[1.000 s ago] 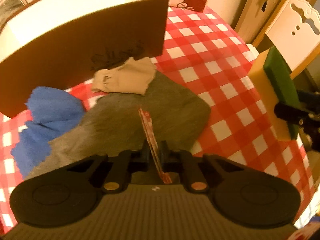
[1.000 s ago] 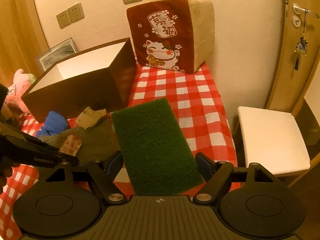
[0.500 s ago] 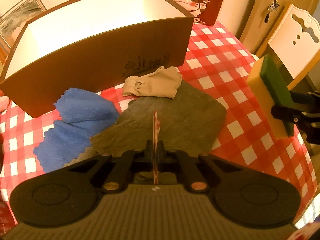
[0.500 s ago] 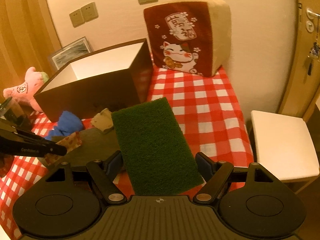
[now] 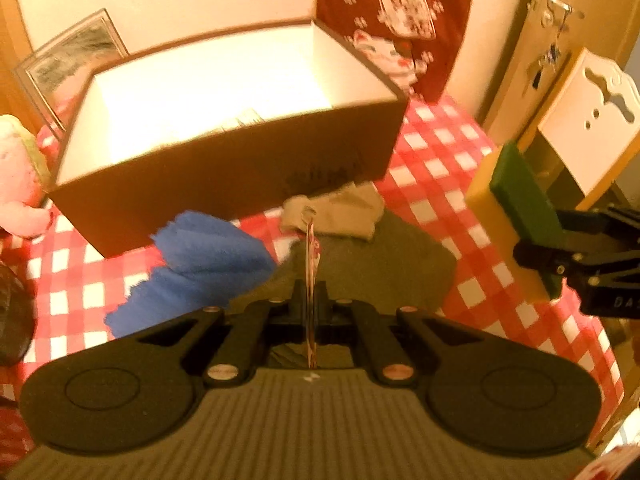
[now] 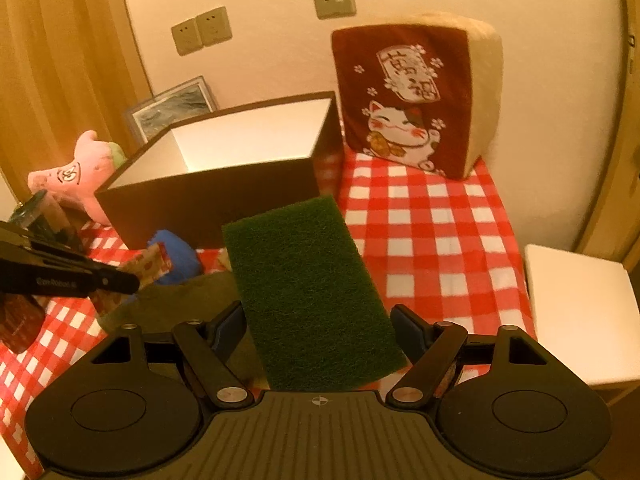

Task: Organize soft objects
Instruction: 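Carry packet and sponge into the white box and open both tools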

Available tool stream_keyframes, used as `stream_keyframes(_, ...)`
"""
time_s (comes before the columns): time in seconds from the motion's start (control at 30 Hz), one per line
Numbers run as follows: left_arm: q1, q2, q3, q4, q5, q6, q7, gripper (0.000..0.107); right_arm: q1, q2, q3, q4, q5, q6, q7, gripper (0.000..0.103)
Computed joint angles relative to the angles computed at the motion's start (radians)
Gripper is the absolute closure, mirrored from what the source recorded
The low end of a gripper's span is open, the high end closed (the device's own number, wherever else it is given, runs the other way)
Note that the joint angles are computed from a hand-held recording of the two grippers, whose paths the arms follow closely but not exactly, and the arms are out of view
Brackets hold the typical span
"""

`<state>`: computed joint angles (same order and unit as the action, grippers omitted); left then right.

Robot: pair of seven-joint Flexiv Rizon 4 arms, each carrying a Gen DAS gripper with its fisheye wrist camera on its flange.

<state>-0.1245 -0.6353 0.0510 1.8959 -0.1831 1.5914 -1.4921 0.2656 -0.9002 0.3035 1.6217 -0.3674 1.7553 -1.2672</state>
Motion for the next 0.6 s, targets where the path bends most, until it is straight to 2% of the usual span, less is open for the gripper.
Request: stream_keyframes(0.6,0.111,0.052,-0.050,0.028,-0.024,0.138,0.029,0.104,0.052,-0.065,0.033,-0.189,-0.035,-0.047,-0.065,0.026)
